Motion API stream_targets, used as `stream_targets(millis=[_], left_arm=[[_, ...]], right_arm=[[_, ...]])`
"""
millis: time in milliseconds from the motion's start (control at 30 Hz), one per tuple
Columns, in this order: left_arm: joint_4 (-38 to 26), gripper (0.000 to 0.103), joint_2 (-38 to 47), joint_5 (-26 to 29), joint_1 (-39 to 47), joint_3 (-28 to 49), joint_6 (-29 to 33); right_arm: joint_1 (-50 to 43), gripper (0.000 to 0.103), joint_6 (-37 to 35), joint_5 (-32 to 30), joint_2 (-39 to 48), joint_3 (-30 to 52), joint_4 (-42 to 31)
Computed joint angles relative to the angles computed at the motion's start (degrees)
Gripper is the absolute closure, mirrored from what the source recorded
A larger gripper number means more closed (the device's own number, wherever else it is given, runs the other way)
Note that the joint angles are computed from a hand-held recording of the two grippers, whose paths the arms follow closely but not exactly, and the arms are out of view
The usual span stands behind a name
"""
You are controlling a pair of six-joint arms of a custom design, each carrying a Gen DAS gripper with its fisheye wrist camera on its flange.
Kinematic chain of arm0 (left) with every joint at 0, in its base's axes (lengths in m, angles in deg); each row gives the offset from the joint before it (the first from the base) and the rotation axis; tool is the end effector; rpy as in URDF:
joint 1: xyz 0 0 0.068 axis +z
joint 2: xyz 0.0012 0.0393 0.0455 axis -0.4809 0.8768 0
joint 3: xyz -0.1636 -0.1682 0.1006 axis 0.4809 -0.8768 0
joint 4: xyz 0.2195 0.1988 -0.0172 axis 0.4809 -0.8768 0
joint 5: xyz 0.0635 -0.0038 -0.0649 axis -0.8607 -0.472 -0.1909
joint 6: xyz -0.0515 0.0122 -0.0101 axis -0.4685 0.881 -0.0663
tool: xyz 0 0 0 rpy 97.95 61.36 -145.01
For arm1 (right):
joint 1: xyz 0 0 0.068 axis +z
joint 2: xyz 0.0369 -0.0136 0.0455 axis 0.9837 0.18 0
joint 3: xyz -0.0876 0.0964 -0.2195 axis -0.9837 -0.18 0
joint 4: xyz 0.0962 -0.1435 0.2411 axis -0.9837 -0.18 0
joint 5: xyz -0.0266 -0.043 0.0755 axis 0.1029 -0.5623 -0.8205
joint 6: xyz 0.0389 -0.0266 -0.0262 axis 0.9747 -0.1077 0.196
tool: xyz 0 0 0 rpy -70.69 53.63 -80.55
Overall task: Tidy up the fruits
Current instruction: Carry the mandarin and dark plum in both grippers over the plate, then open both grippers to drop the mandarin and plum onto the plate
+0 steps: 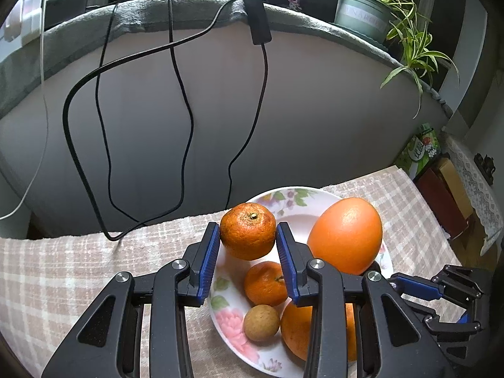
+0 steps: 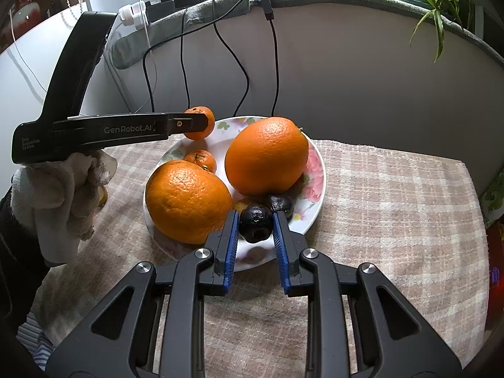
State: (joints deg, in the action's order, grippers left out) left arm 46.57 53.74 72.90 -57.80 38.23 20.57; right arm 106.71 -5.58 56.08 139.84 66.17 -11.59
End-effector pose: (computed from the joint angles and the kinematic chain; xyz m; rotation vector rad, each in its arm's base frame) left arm 0.2785 -0.1455 0.1797 -0.1258 2.3856 -0.2114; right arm 0.2705 0.1478 0.1847 -0.8291 2.3238 0.4486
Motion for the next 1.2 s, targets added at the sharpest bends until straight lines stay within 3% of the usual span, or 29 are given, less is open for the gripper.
stream_targets(millis=[500, 667, 700, 733, 833, 933, 1033, 1200], left_arm=[[0.3, 0.067, -0.4, -0.2, -0.1, 0.0, 0.4], [0.2, 0.062, -1.1, -0.1, -0.2, -0.2, 0.6], [0.1, 0.062, -1.1, -0.2, -0.2, -0.2, 0.6], [0.1, 0.062, -1.2, -0.2, -0.3, -0.2, 0.6], [0.0, 0.056, -1.4, -0.4, -0.5, -0.4, 0.4], [-0.4, 0.054, -1.9, -0.8, -0.9, -0.5, 0.2], [-0.7, 0.043, -2.7, -1.4, -1.2, -0.7, -0.3], [-1.5, 0.036, -4.7, -2.4, -1.6, -1.3, -0.5]], right_arm=[[0.5, 0.080, -0.9, 0.3, 0.2, 0.0, 0.3], [0.6, 0.080, -0.6, 0.7, -0.3, -0.3, 0.4], [0.5, 0.077, -0.6, 0.7, -0.5, -0.4, 0.5], [0.5, 0.065, -0.6, 0.7, -0.8, -0.5, 0.6], [0.3, 0.045, -0.6, 1.2, -2.3, -1.4, 1.6], [0.2, 0.036, -0.7, 0.6, -3.0, -1.4, 1.3], [0.9, 0.029, -1.0, 1.8, -4.0, -1.8, 1.3], [1.5, 0.023, -0.5, 2.8, -5.1, -2.4, 1.4]])
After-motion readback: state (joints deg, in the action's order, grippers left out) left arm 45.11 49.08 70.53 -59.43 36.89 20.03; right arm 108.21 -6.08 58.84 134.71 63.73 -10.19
